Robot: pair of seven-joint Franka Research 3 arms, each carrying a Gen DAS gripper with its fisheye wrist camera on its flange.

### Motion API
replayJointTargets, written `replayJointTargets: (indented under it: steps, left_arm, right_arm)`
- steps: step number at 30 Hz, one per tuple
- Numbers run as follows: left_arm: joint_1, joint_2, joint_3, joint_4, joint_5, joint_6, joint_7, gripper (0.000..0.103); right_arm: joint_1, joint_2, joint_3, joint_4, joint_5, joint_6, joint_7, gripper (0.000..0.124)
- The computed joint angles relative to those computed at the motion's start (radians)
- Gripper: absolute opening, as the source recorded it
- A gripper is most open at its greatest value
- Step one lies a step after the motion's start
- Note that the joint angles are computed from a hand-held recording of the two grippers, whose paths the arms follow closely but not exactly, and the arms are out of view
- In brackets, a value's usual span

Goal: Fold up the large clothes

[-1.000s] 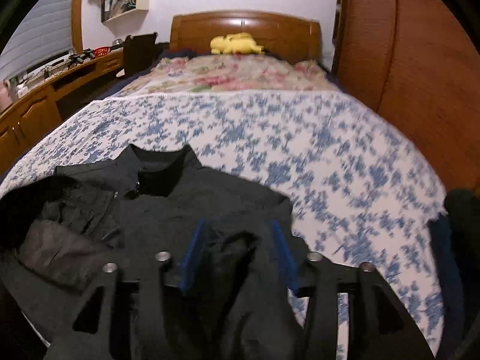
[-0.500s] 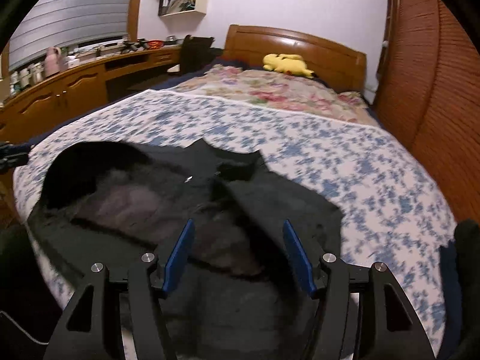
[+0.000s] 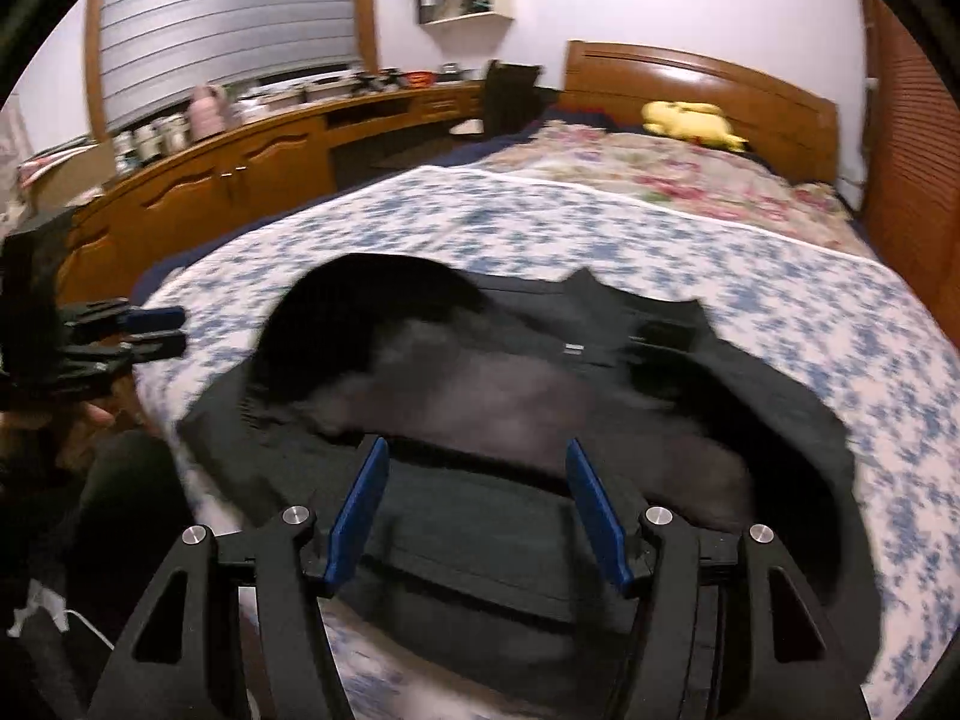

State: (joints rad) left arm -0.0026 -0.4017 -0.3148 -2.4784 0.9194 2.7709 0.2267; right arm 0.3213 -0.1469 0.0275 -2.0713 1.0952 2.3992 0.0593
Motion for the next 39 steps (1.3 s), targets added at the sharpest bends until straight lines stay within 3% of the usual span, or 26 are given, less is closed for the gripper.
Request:
replayJointTargets:
  steps: [8, 13, 16, 17, 19, 27, 35, 39]
  left_arm:
    - [0.004, -0.062, -0.002, -0.063, -0.008, -0.022, -0.015, 0.039]
    - [0.015, -0.097, 0.0, -0.102, -0.015, -0.009, -0.025, 0.039]
    - [0.024, -0.112, 0.002, -0.12, -0.02, 0.004, -0.021, 0.039]
    - [0.028, -0.116, 0.003, -0.126, -0.021, 0.011, -0.019, 0.039]
    - [0.039, -0.12, 0.004, -0.135, -0.02, 0.027, -0.015, 0.039]
    - [0.087, -0.134, -0.006, -0.172, -0.013, 0.09, -0.018, 0.04]
    - [0.118, -0.119, -0.016, -0.169, -0.022, 0.106, 0.005, 0.04]
    - [0.129, -0.1, -0.029, -0.138, -0.01, 0.1, 0.005, 0.04]
  right_arm:
    - [0.047, 0.018, 0.036, 0.03, -0.005, -0.045, 0.014, 0.063]
    - [0.061, 0.116, 0.062, 0.14, -0.01, -0.063, 0.061, 0.063]
    - [0.071, 0.201, 0.092, 0.233, -0.099, -0.038, 0.165, 0.06]
    - [0.077, 0.227, 0.102, 0.262, -0.147, -0.029, 0.201, 0.052]
    - [0.086, 0.286, 0.118, 0.334, -0.239, -0.03, 0.256, 0.002]
    - [0.161, 0.425, 0.178, 0.529, -0.468, 0.147, 0.348, 0.002]
    - [0.261, 0.583, 0.181, 0.685, -0.707, 0.309, 0.496, 0.002]
    - [0.277, 0.671, 0.156, 0.807, -0.784, 0.189, 0.639, 0.005]
